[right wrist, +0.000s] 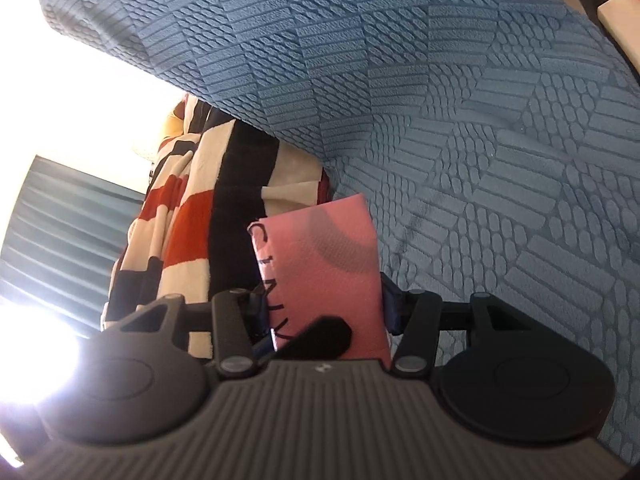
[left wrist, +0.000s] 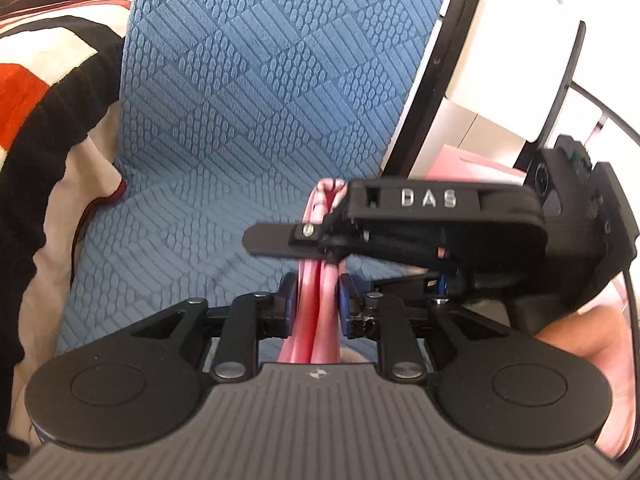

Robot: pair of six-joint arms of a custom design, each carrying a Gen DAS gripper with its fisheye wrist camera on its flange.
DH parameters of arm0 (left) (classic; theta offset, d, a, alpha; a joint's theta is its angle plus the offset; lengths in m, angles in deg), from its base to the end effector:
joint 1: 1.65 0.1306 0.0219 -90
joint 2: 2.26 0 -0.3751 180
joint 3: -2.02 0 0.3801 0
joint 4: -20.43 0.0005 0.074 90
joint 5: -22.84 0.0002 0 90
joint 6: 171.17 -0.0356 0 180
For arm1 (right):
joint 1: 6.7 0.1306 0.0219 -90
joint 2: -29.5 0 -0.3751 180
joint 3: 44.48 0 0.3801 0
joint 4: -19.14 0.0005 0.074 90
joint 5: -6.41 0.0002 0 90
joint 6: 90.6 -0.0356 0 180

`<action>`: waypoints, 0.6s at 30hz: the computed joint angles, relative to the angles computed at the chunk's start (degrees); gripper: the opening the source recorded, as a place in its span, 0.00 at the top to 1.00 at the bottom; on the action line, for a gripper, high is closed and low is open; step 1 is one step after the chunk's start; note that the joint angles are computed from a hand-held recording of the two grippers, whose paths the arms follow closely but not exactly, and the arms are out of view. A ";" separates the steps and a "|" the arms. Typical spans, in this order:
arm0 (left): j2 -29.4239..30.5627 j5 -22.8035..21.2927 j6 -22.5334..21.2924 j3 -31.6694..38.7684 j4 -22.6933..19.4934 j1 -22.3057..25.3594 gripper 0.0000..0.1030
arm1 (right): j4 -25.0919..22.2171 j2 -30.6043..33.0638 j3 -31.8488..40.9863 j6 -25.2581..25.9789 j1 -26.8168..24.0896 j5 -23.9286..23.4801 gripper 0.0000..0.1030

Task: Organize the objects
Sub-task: 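Hold the folded pink roll upright with the left gripper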

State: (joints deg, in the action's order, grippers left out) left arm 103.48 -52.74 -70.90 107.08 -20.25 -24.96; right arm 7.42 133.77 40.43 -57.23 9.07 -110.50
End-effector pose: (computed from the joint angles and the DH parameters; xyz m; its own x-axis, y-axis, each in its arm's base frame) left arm 0.5336 -0.2401 0.4153 -0.6961 0.1119 -0.7092 0.4378 0.8490 -0.2957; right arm 0.5380 0.1682 0.3134 -0.7872 0.5515 -0.2760 0.0764 0.5312 0.8438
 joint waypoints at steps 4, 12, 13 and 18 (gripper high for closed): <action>-1.32 -0.10 -0.65 -1.83 -0.35 0.14 0.76 | 0.14 -1.07 -0.73 0.16 0.21 0.37 0.48; -2.07 -1.89 0.34 -2.75 -2.00 0.42 0.88 | -5.06 -2.58 -0.02 3.22 0.22 -0.17 0.34; -2.10 -2.22 0.44 -2.77 -2.14 0.47 0.88 | -5.49 -3.18 -0.38 3.47 0.09 -0.21 0.31; -2.11 -3.34 0.27 -2.69 -2.78 0.44 0.88 | -7.07 -7.55 -3.18 5.38 -0.51 1.97 0.27</action>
